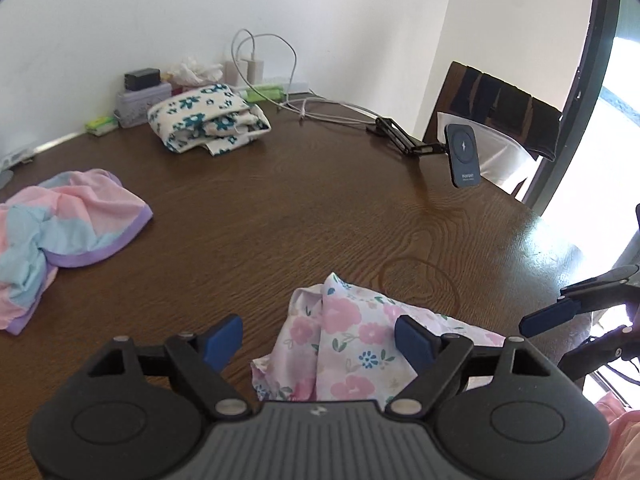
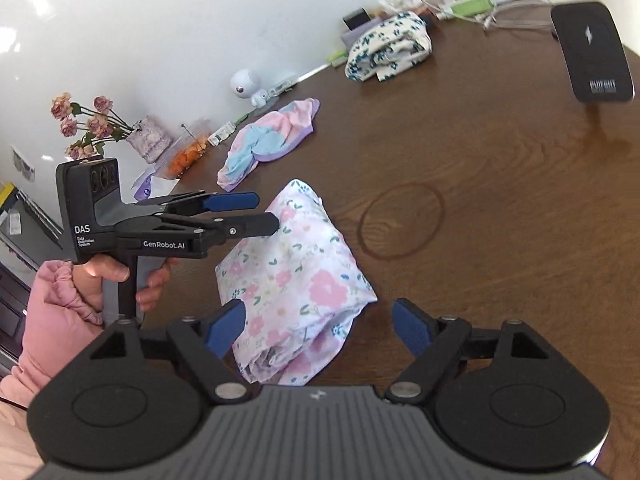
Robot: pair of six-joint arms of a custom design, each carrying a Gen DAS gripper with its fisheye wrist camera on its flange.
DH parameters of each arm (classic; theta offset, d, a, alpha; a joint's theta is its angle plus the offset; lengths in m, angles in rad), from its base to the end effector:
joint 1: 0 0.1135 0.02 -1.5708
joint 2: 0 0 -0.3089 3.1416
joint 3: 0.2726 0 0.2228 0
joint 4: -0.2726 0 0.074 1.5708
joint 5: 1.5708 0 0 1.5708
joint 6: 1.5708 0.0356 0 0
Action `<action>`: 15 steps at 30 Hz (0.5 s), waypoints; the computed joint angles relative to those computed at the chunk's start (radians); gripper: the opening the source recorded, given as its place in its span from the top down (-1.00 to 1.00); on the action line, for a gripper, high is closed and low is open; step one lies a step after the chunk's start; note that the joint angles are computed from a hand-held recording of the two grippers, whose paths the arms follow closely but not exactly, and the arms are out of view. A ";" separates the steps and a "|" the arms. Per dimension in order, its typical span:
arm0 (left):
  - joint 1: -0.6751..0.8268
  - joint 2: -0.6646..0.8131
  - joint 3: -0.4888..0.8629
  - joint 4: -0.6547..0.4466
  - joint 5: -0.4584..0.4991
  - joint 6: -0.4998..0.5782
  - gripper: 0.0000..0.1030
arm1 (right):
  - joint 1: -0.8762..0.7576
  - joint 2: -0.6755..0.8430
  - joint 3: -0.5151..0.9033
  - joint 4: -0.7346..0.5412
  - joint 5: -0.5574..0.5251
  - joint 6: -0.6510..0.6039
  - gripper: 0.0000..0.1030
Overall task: Fold clothes
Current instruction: 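Grasp the folded pink floral dress with the right gripper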
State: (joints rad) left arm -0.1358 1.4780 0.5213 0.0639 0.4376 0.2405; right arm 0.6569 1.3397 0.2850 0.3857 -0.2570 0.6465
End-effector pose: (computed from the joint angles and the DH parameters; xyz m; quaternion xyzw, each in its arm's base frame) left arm 0.2265 -0.0462 0.1975 0.2431 0.8909 -0.1874 0.3349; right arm 0.1468 0.1246 0.1899 -0.0605 0.8923 0.3538 0.2737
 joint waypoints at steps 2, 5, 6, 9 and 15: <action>0.031 0.046 0.030 -0.029 0.061 0.012 -0.58 | -0.007 0.038 -0.026 0.054 -0.042 0.057 -0.56; 0.065 0.087 0.061 -0.079 0.122 0.048 -0.47 | -0.014 0.110 -0.053 0.158 -0.096 0.133 -0.49; 0.072 0.098 0.071 -0.099 0.137 0.063 -0.42 | -0.014 0.135 -0.061 0.194 -0.108 0.157 -0.42; 0.084 0.133 0.090 -0.141 0.162 0.104 -0.38 | 0.001 0.196 -0.086 0.311 -0.112 0.221 -0.25; 0.121 0.153 0.075 -0.161 0.239 0.083 0.27 | -0.010 0.332 -0.118 0.506 -0.127 0.312 0.63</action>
State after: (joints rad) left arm -0.0144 1.6308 0.5960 -0.0976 0.6761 0.3240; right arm 0.6465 1.6722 0.1670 0.8920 -0.3837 0.9588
